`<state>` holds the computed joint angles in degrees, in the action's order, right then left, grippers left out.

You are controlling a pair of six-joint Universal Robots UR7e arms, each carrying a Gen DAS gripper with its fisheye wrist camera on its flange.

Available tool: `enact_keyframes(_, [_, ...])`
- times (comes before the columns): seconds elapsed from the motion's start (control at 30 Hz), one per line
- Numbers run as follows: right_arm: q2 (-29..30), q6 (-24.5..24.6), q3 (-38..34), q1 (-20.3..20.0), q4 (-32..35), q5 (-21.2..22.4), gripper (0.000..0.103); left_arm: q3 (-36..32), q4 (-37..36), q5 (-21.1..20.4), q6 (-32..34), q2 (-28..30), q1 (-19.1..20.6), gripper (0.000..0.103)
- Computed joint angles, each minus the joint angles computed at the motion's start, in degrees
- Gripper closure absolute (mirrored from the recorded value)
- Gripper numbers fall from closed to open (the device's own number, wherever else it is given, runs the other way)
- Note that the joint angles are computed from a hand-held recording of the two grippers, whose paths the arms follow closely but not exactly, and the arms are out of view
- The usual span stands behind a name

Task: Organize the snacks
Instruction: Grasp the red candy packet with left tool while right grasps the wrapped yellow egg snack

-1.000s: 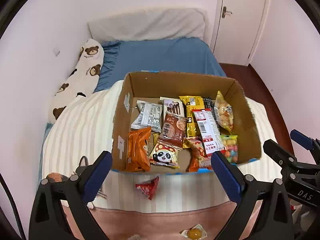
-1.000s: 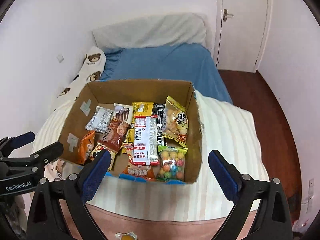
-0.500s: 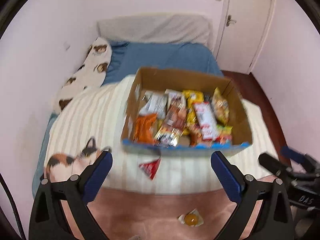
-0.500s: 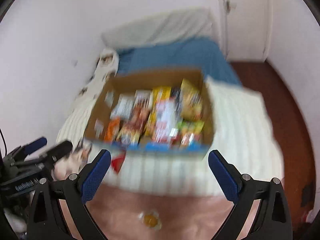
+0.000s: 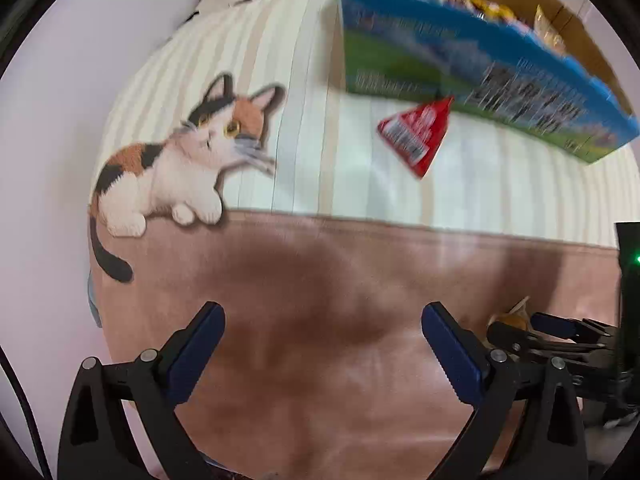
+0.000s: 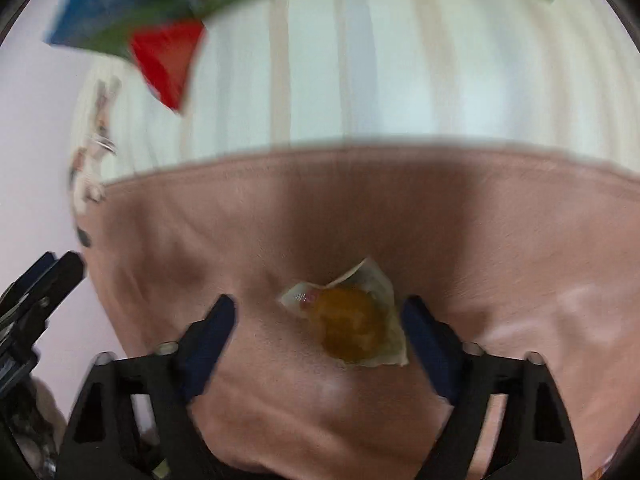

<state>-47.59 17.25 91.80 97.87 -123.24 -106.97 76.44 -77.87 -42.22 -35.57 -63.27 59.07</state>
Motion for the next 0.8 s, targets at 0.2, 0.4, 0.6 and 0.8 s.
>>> enact_keyframes(0.2, [1.6,-5.9,1.7,2.9,-2.6,-8.0,0.054,-2.1,-4.7,-0.8,6.5,2.5,1.1,0.002])
enact_keyframes(0.4, [-3.3,-1.4,6.0,1.1,-7.6,-8.1,0.054,-8.2,-12.7,-2.1,19.1,9.3,1.9,0.002])
enact_keyframes(0.6, [-7.0,2.8,8.6,-1.3,-11.2,-7.4,0.054,-16.7,-14.2,-7.6,26.3,16.6,4.0,0.007])
enact_keyframes(0.8, [-8.9,7.5,10.3,-3.1,-13.0,-5.3,0.054,-21.0,-10.6,-12.0,22.3,19.5,6.4,0.062])
